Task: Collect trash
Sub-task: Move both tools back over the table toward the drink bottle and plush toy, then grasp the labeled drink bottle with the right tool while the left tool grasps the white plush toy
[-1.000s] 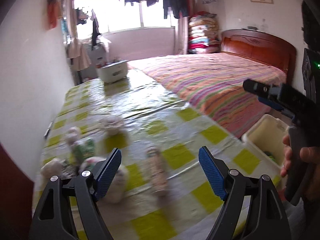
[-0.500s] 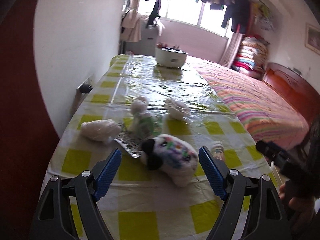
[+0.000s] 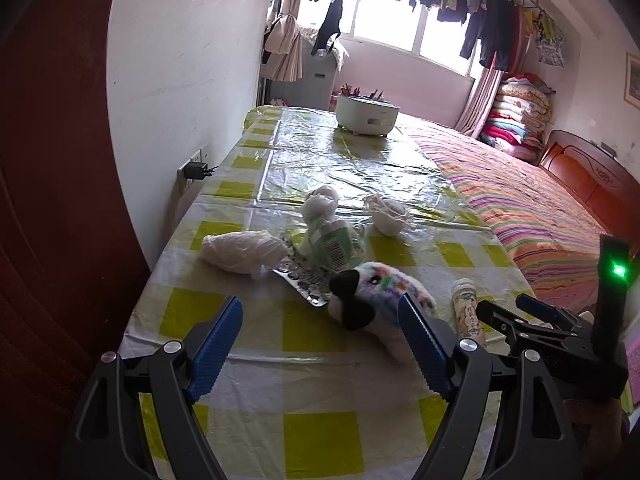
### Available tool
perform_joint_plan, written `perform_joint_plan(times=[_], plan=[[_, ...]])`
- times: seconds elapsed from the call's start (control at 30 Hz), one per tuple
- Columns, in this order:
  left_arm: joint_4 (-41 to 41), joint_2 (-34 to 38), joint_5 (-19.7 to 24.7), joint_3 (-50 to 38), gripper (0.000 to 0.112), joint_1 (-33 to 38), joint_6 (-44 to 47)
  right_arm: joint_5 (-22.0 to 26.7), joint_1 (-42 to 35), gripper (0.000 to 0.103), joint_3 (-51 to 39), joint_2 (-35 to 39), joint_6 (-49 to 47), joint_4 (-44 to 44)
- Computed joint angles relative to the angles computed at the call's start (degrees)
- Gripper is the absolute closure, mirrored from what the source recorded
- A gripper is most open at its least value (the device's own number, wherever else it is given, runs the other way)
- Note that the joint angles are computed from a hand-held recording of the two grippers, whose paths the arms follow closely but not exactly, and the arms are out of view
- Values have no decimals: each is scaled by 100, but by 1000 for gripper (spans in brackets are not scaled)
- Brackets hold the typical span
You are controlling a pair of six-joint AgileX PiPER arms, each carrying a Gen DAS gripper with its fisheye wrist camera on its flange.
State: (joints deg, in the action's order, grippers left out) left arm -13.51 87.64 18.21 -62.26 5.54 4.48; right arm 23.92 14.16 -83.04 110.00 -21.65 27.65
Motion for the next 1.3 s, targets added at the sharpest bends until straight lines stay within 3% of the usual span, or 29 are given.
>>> perform_joint_plan(times=[0.1,0.2,0.6,0.77,1.07,1.3], plan=[[-127,-13,31,20,35,94,127,83,107,30,-160,124,522,-552],[-392,-9,89,25,35,201,394,276,130,37,-333,286,637,-633],[-446,-3,197,36,35,247,528,522,380,40,-680,546,1715,-1840],[-320,53,238,-44,35,166,397,643,354,42,-806,666,1612,-1730],[79,173,297,-170,35,-82,-26,750,289,73,-947,754,1310,-1543],[124,361,477,-363,35,-291,-160,640,41,75,-615,504,208,-364]])
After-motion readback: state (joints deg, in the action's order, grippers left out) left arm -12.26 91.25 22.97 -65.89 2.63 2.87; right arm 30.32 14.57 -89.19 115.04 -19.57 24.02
